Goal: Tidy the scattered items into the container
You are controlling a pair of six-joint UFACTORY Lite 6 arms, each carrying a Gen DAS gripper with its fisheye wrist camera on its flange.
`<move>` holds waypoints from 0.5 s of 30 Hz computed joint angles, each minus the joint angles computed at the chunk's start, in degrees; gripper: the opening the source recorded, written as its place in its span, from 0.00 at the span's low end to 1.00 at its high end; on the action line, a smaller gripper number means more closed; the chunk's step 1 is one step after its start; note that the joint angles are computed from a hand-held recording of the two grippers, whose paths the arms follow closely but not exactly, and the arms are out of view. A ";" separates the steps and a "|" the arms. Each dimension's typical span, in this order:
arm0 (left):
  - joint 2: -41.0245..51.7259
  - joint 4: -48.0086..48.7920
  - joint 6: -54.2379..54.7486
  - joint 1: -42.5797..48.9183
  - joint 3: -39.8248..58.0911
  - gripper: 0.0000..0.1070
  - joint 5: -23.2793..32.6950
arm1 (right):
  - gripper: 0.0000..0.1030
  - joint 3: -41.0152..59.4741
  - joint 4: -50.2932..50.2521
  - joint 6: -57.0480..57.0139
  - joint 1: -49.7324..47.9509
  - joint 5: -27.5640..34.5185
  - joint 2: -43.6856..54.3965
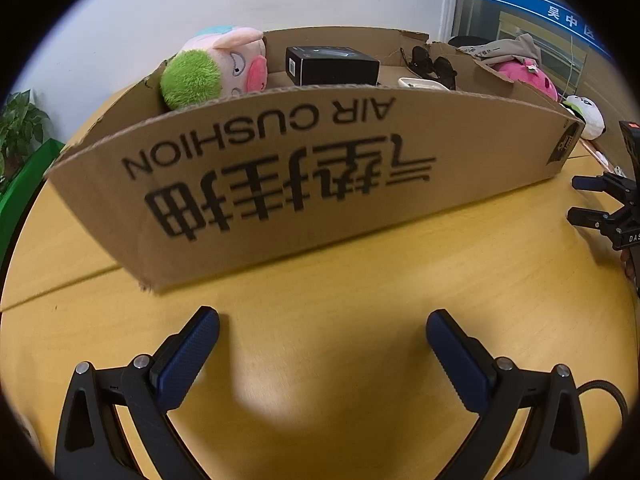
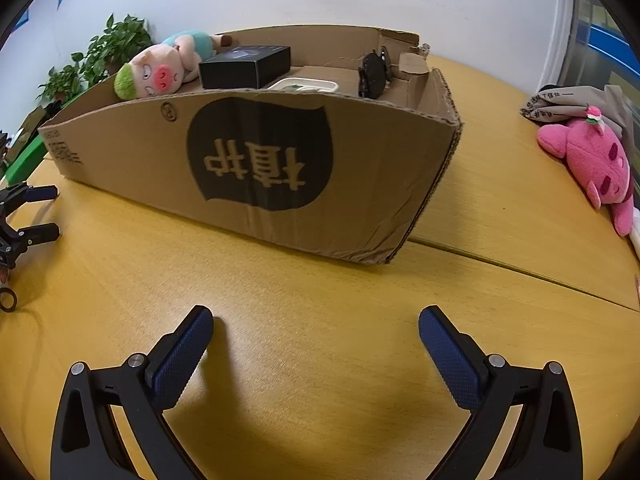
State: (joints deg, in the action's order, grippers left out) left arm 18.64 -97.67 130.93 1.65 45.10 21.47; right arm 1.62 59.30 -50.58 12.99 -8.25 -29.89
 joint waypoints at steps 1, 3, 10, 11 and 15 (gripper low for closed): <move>0.46 0.87 -0.55 0.24 0.62 0.96 0.18 | 1.00 0.09 0.32 0.24 0.51 -0.40 0.31; 0.99 1.98 -1.11 0.70 1.33 0.96 0.44 | 1.00 -0.10 1.05 0.38 1.27 -0.99 0.38; 1.31 4.01 -0.88 1.75 1.58 0.96 1.62 | 1.00 0.24 5.13 -0.69 3.31 -2.80 1.34; 1.33 4.03 -0.92 1.72 1.63 0.96 1.60 | 1.00 0.24 4.96 -0.56 3.28 -2.79 1.36; 1.43 4.05 -0.93 1.72 1.72 0.96 1.64 | 1.00 0.24 4.14 -0.27 2.70 -2.47 1.28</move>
